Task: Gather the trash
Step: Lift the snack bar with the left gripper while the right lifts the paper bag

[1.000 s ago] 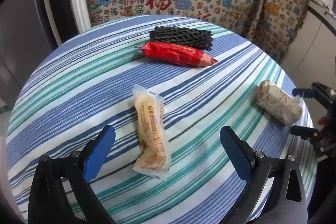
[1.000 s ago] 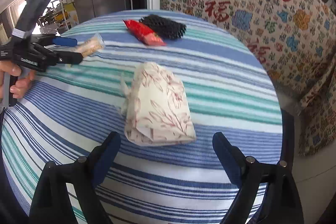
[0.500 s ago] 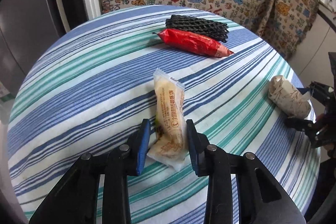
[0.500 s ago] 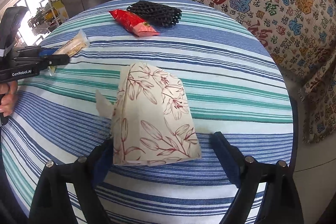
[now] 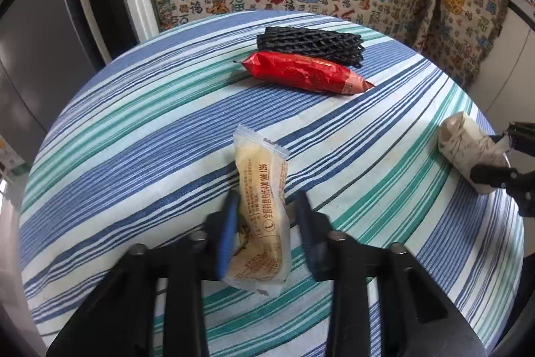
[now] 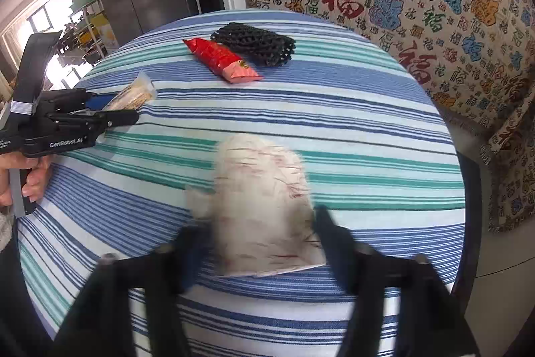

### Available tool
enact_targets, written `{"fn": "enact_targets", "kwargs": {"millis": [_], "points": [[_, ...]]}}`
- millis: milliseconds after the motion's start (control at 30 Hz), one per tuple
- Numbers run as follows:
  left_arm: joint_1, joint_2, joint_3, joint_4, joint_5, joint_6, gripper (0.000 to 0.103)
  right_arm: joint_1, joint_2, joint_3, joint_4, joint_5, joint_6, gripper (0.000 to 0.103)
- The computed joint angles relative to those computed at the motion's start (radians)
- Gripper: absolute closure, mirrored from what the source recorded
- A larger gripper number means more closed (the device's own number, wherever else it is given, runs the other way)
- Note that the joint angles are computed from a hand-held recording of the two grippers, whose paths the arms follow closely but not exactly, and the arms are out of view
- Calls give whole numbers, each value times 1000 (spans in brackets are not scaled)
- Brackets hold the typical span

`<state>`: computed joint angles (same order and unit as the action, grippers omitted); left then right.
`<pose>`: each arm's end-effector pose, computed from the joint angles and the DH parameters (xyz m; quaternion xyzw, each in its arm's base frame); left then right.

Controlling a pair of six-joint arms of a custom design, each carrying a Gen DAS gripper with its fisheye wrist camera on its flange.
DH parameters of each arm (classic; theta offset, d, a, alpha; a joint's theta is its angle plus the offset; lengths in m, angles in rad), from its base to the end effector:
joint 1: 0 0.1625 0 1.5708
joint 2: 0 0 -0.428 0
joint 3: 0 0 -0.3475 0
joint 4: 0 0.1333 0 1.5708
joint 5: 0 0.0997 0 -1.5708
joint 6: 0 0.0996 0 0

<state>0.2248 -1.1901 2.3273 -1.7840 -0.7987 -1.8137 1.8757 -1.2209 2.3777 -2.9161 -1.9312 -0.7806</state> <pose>-0.2552 -0.2664 0.1219 -0.0289 0.8456 -0.3408 0.4099 0.2143 -0.3539 0.1736 0.4914 -0.8474 0.0479 0.1952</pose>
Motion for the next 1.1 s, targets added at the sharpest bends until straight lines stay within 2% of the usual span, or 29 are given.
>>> {"fn": "enact_targets", "kwargs": {"millis": [33, 167, 400, 600, 833, 1100], "points": [[-6, -9, 12, -24, 2, 4, 84, 7, -4, -3, 3, -6, 8, 62], [-31, -19, 15, -16, 20, -20, 89, 13, -53, -6, 42, 17, 23, 66], [-68, -10, 4, -48, 48, -33, 90, 9, -120, 7, 58, 25, 12, 67], [-77, 58, -42, -121, 65, 43, 90, -9, -185, 3, 94, 52, 4, 67], [-57, 161, -101, -286, 69, 180, 90, -41, -247, -4, 136, 65, -1, 67], [-43, 232, -158, -355, 72, 223, 90, -80, -300, -10, 173, 89, -4, 67]]}}
